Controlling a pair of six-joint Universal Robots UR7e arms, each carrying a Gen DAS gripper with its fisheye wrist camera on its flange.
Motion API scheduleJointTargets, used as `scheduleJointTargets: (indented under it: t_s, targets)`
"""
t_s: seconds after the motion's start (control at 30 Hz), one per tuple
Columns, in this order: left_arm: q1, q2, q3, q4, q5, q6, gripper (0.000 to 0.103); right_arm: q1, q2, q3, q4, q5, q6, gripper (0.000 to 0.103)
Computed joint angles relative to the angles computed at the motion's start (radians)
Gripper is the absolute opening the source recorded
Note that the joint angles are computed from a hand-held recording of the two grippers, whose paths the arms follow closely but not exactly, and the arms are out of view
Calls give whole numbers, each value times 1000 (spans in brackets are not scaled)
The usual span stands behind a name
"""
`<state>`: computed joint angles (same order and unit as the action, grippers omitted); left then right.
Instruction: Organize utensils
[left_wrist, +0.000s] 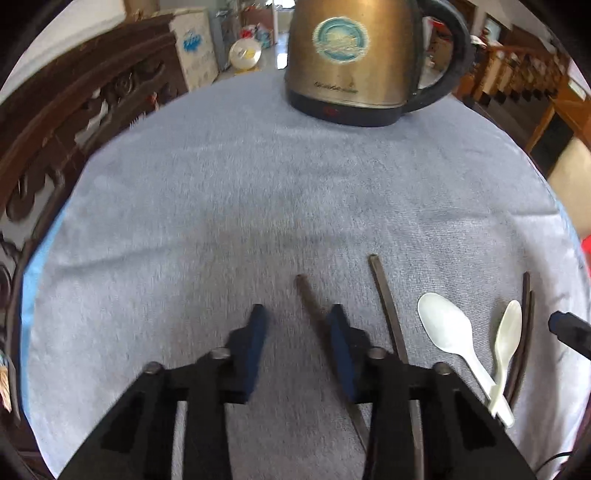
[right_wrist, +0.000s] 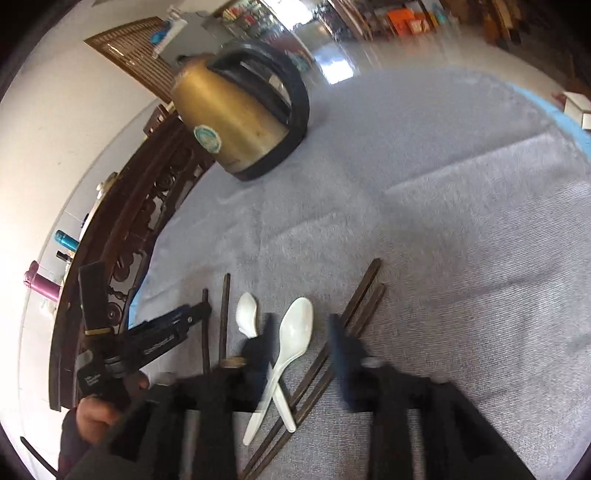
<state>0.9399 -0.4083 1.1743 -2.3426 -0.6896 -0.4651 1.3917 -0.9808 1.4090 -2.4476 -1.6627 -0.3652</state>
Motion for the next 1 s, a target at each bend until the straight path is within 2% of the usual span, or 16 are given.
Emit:
scheduleJointTargets:
  t_s: [0.03,0.1,0.2,0.33,0.4,0.47,0.53,0.67,0.9,1.0]
  targets:
    - [-1,-1,7,-19,-2,21,13,6,8,-9,13,-7,-2,57]
    - [-3,-7,22,-38,0,55,12,20,25,-19,20,-34,-13,57]
    - [-4,-35,64,-65,-20,80,7,52,70,-50,44,-125,-11,53]
    - [-2,-70,120,-101,-47,107,6,86,127,-74,20,-258,-7,45]
    - [3,-81,132,-121,-64,122,6,108,145,-70,-24,-317,-37,42]
    - [3,-73,124,-121,-64,126,6,133,167,-55,-98,-399,-96,24]
    - [3,-73,126,-126,-67,118,6,144,177,-50,-130,-433,-142,11]
    - [10,-71,136,-177,-79,131,6,134,159,-38,-122,-384,-133,8]
    - [9,-110,216,-275,-66,101,5,96,38,89,-227,-203,-155,8]
    - [-6,-155,291,-383,-64,123,5,80,-30,157,-274,-124,-158,7]
